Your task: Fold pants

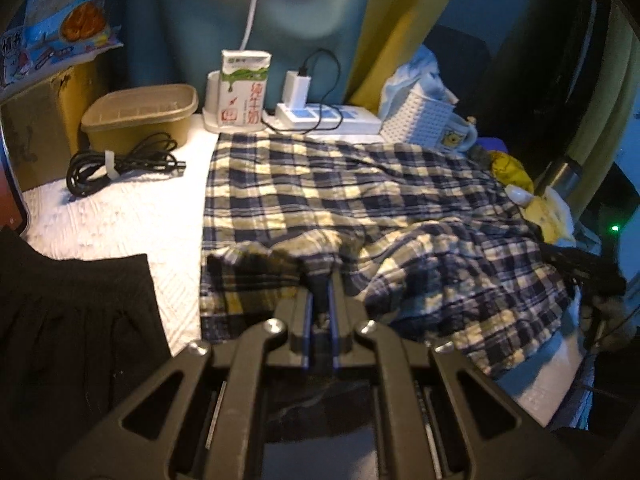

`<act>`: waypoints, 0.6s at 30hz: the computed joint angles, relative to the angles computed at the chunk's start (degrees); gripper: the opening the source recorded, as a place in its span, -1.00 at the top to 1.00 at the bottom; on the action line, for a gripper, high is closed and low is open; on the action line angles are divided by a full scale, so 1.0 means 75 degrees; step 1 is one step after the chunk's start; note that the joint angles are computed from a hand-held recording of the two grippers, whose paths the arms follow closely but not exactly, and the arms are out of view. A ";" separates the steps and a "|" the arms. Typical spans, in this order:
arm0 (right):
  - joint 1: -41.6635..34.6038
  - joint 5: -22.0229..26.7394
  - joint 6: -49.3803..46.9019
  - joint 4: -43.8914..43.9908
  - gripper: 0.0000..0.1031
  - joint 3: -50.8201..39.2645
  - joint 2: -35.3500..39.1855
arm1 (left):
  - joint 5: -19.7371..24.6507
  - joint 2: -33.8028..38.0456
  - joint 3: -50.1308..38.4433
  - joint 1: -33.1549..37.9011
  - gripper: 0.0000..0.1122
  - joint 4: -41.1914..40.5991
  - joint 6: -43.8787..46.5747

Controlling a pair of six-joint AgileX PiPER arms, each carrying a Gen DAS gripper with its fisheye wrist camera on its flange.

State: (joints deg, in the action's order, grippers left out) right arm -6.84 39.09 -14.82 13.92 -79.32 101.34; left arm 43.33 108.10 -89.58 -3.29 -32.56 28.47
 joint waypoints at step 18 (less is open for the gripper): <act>0.0328 -0.0297 0.0857 -0.1717 0.97 0.1615 -0.3365 | 0.0851 -0.2669 0.2224 0.1207 0.88 -0.1141 0.1449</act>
State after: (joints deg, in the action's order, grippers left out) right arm -4.38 36.86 -8.39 1.04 -67.20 76.11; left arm 49.71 88.08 -72.90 5.76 -41.11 39.33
